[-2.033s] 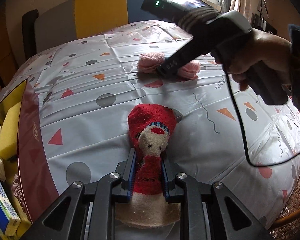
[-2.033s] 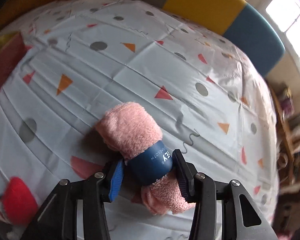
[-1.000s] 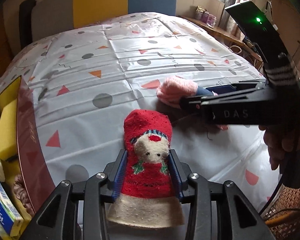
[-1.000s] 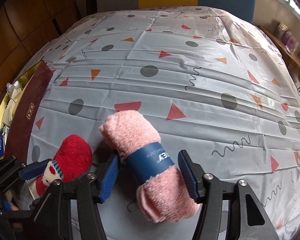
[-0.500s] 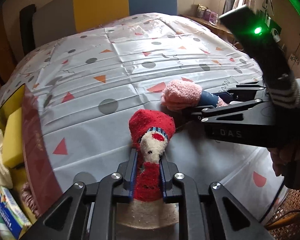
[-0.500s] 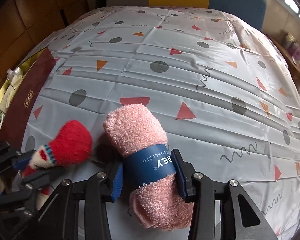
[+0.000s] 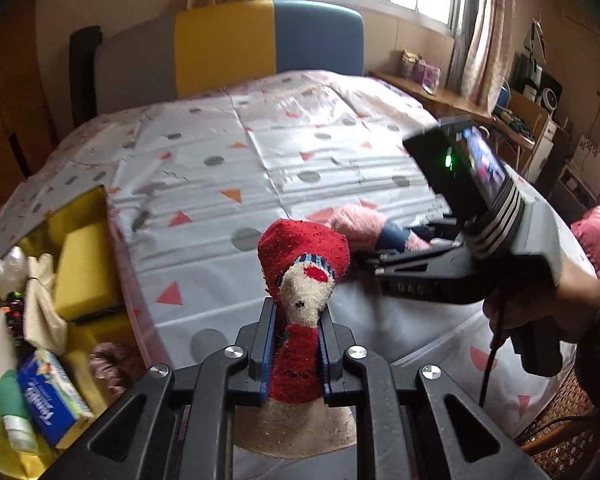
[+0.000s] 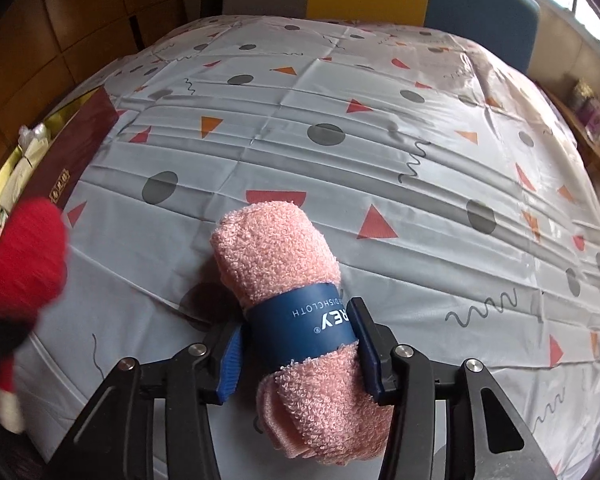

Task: Organize soft objects
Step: 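Carry the red sock into the tray and release with left while right holds the towel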

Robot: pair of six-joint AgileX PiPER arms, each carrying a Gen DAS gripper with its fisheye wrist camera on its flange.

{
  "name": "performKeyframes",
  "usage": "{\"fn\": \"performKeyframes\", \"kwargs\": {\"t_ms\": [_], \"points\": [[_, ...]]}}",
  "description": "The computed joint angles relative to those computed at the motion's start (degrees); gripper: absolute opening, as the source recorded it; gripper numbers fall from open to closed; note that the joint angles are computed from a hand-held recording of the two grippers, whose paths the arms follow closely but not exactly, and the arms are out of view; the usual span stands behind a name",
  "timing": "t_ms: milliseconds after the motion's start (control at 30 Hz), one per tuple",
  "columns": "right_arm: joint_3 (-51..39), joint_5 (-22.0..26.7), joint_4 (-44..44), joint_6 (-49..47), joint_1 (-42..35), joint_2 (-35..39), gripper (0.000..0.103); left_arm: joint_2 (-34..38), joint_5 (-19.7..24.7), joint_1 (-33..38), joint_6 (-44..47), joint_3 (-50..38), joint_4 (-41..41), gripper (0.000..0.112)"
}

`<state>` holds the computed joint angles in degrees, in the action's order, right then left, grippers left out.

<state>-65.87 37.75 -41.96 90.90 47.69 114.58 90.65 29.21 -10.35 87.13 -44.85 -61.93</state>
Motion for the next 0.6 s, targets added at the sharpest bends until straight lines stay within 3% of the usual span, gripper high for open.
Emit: {"fn": "performKeyframes", "kwargs": {"t_ms": [300,600], "points": [[-0.11,0.24,-0.55,0.24,0.00,0.15,0.050,-4.45,6.53,8.47,-1.57,-1.51,0.84,0.016],[0.53,0.74,-3.67,2.72,0.93,0.35,0.050,-4.54,10.30,15.38,-1.49,-3.35,0.81,0.016]]}}
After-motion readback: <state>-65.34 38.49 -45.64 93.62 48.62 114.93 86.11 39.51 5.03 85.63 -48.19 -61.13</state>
